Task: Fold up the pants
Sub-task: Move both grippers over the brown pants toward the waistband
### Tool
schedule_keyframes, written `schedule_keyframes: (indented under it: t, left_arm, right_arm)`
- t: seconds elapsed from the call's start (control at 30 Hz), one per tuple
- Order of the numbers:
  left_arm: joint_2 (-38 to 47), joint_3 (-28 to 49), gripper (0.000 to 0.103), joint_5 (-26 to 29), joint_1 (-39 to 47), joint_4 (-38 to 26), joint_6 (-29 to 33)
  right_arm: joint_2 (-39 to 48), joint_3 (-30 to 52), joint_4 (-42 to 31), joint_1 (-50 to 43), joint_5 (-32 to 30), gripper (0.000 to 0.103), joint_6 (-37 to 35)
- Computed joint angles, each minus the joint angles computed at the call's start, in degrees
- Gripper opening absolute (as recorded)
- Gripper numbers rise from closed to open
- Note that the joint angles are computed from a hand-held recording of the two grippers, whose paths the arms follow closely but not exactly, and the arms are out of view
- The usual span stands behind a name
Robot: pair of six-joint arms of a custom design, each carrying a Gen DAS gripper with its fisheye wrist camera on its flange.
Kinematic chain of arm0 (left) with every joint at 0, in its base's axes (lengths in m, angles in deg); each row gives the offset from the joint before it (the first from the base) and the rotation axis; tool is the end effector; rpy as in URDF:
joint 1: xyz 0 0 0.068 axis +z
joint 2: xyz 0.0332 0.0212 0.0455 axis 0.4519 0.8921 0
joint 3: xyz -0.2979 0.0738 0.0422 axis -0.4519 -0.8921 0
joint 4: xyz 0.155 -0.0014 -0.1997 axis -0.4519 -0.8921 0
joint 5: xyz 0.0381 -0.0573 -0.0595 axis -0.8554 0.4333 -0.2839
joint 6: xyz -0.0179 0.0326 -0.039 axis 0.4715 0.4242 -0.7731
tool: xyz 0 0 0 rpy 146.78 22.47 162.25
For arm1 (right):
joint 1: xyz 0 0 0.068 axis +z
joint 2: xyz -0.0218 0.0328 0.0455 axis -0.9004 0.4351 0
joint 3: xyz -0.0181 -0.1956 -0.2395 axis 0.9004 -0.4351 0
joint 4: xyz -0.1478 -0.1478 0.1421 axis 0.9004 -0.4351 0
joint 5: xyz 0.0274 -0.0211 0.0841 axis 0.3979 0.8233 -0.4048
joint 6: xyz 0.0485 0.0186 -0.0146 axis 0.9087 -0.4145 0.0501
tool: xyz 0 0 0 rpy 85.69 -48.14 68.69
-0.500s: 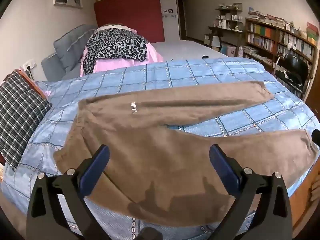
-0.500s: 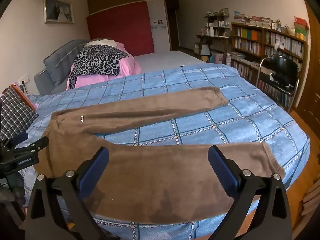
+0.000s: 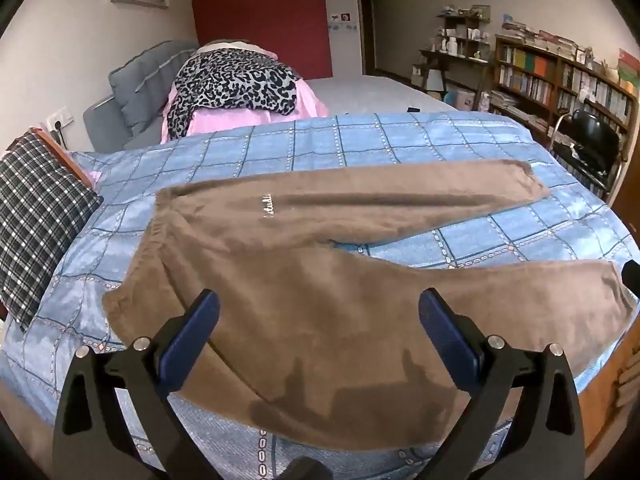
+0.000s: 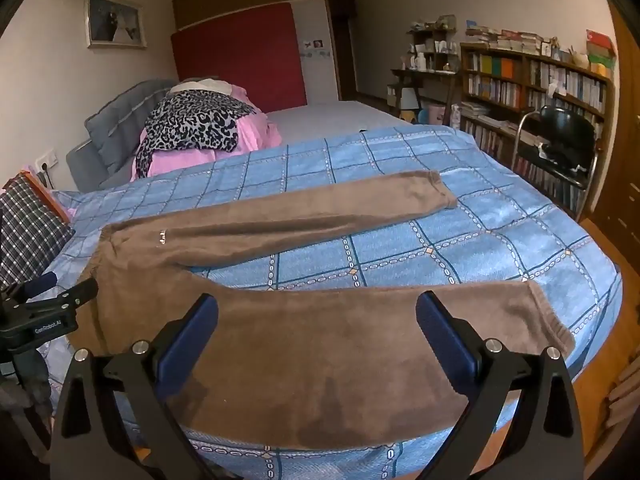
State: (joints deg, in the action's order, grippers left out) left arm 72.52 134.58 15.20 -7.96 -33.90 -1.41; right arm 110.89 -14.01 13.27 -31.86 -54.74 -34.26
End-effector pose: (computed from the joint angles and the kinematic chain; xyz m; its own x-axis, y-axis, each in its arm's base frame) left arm 0.2432 -0.1536 0.3643 -0.6384 0.2103 -0.7404 0.1984 0.9744 0.1057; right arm 0.1490 0.0720 0.3770 -0.5607 0.2603 -0.7860 0.2606 0.9565 0.1308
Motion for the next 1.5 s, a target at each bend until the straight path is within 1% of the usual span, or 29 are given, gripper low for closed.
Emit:
schedule_keyframes:
  t: [0.03, 0.13, 0.27, 0.37, 0.63, 0.77, 0.83, 0.97, 1.23, 1.5]
  left_arm:
    - [1.1, 1.7, 0.101, 0.2, 0.3, -1.2, -0.3]
    - [1.4, 1.6, 0.101, 0.2, 0.5, -1.4, -0.5]
    - [2.0, 1.7, 0.101, 0.4, 0.8, -1.7, -0.9]
    - [2.4, 1.9, 0.101, 0.8, 1.3, -2.0, -0.7]
    - [3.3, 2.0, 0.101, 0.9, 1.7, -2.2, -0.6]
    - [3.5, 1.7, 0.101, 0.6, 1.7, -2.3, -0.9]
    - [3.7, 1.9, 0.101, 0.4, 1.6, -2.5, -0.9]
    - [3.9, 1.8, 0.101, 0.2, 1.5, -2.5, -0.9]
    - [4.4, 1.0, 0.101, 0.2, 1.4, -2.3, -1.1]
    - [4.9, 0.4, 0.101, 0.5, 2.1, -2.0, -0.9]
  right_arm:
    - [-0.1, -0.3, 0.1, -0.2, -0.1, 0.098, 0.1]
    - [0.1, -0.9, 0.3, -0.5, 0.3, 0.098, 0.4]
    - [0.1, -1.7, 1.7, 0.3, 1.3, 0.098, -1.4]
    - [0.4, -2.0, 2.0, -0.4, 0.3, 0.098, -1.7]
    - [0.3, -3.1, 2.5, -5.1, -6.1, 0.098, -0.6]
    - [-0.2, -4.4, 3.9, -8.8, -12.9, 0.098, -0.7]
    - [-0.1, -5.0, 4.4, -9.5, -14.2, 0.098, -0.4]
    - [-0.2, -5.6, 4.1, -9.0, -12.2, 0.098, 0.1]
    - [-0.5, -6.2, 3.2, -10.4, -12.3, 0.098, 0.6]
    - [0.5, -6.5, 3.1, -9.5, -11.2, 0.098, 0.9]
